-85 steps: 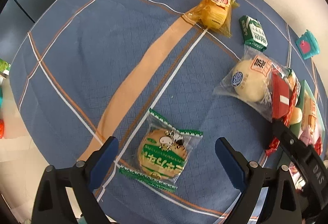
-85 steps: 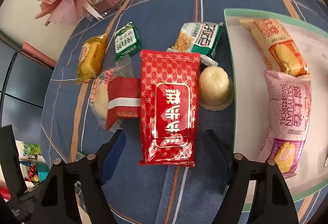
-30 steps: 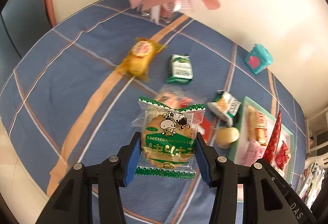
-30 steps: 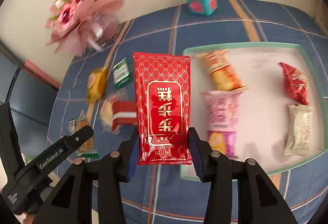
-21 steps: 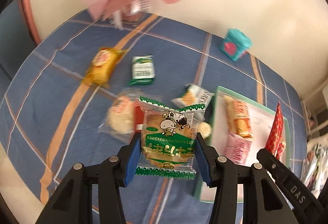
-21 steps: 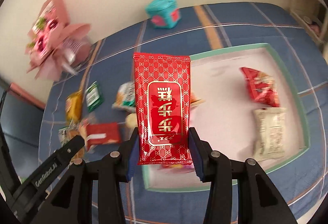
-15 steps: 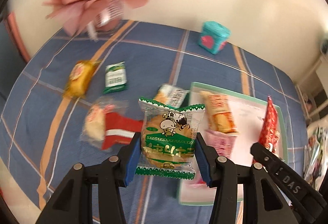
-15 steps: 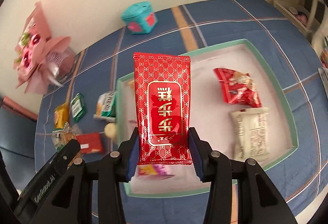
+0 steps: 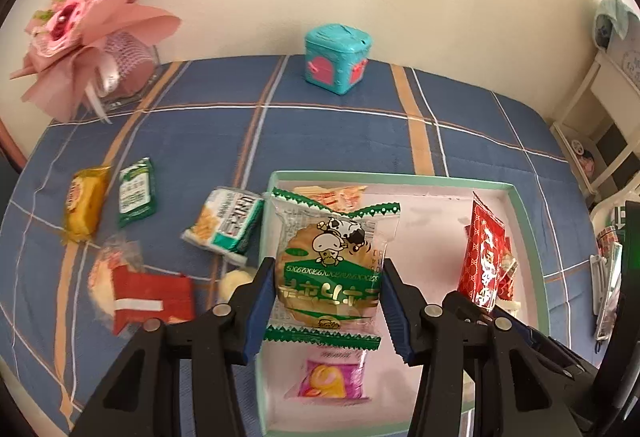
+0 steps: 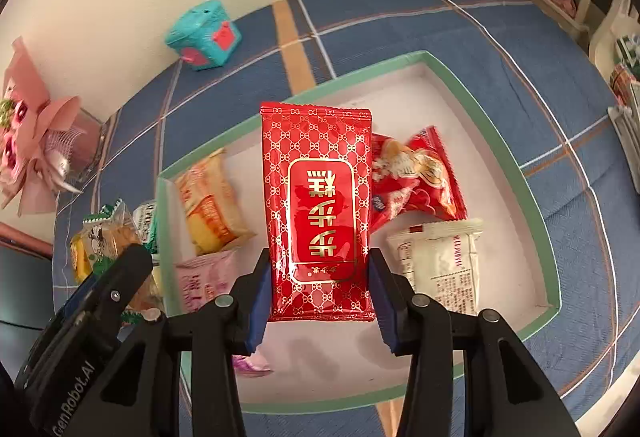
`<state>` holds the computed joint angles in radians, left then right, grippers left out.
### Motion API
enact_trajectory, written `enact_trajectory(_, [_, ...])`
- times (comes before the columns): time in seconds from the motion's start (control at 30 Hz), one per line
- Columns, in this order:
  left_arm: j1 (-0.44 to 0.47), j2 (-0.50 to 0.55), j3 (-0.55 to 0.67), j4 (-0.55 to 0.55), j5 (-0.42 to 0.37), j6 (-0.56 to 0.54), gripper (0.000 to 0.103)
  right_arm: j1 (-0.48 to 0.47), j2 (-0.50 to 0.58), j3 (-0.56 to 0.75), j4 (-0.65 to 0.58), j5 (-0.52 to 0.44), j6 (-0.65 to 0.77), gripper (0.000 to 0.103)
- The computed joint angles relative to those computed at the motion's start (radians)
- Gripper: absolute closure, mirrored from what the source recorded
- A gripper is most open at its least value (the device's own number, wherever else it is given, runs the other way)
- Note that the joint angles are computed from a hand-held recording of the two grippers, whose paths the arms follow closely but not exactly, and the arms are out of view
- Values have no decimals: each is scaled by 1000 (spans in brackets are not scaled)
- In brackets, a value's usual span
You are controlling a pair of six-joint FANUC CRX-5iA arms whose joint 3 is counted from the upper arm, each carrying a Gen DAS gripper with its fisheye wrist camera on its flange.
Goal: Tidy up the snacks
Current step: 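Carry both snacks over the white tray and open both tools to drop them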
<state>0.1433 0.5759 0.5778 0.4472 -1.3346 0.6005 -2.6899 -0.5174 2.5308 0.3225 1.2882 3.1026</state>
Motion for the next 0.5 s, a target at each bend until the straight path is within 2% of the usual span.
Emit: enact_trajectory(0.5, [-50, 56, 50, -16, -61, 34, 50, -26, 29, 50, 9, 28, -27, 56])
